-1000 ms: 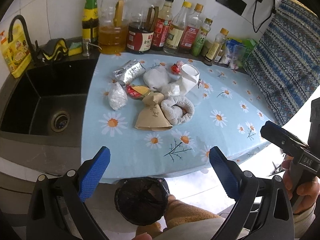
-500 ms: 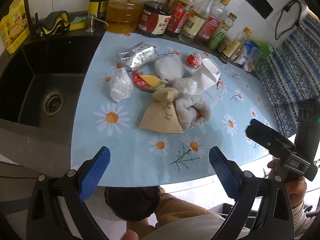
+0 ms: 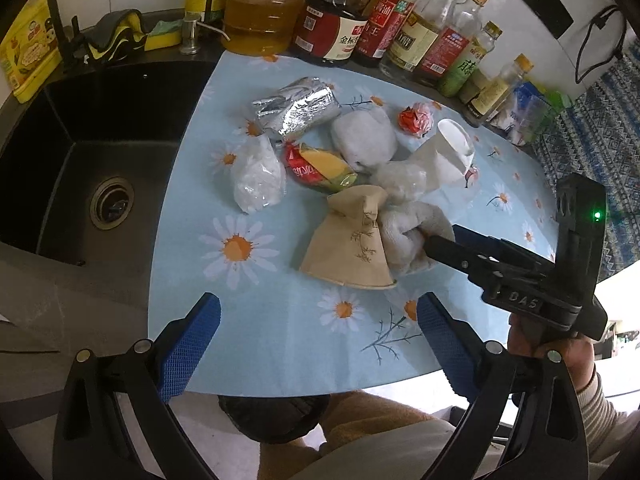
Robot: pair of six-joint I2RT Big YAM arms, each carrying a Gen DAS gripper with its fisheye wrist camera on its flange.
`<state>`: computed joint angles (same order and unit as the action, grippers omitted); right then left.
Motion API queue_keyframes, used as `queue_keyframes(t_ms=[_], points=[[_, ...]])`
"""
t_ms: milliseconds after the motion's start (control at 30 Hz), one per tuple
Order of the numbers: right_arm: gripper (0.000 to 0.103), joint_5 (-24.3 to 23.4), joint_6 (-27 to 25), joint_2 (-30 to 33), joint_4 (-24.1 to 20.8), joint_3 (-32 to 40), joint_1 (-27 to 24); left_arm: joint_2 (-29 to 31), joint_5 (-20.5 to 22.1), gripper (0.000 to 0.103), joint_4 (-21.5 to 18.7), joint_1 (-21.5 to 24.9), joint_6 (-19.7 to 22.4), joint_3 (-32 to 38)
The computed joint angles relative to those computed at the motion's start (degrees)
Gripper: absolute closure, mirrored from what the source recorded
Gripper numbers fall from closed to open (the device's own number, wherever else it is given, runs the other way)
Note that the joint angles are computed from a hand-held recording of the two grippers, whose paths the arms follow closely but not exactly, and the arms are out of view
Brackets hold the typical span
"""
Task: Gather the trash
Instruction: 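Reach the right gripper to the white knit glove and close on it, then grasp the brown paper cup with the left gripper while the right gripper holds the glove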
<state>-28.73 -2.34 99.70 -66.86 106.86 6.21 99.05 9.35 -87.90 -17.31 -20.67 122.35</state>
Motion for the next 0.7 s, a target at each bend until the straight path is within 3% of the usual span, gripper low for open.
queue_keyframes(t_ms=[67, 100, 233, 367, 700], points=[[0.047, -0.36, -0.06, 1.01, -0.62, 0.81, 0.1, 0.78, -0.53, 0.008, -0.8, -0.07, 0.29, 0.99], [0.049, -0.83, -0.16, 1.66, -1.47, 1.34, 0.06, 1.09, -0.82, 0.008, -0.99, -0.08, 0.51, 1.35], [0.077, -2.54, -1.31, 2.71, -3.43, 2.16, -0.21, 2.47, -1.2, 0.008, -1.71, -0.1, 0.86, 2.64], [0.091, -3.87, -0.75, 2.37, -3.34, 1.64, -1.02, 3.39, -0.26, 0.008, -2.05, -0.13, 1.23, 3.27], [0.093, -5.47, 2.24, -1.93, -0.74, -2.57, -3.27, 5.87, -0.73, 0.008, -2.83, -0.86, 3.94, 6.14]])
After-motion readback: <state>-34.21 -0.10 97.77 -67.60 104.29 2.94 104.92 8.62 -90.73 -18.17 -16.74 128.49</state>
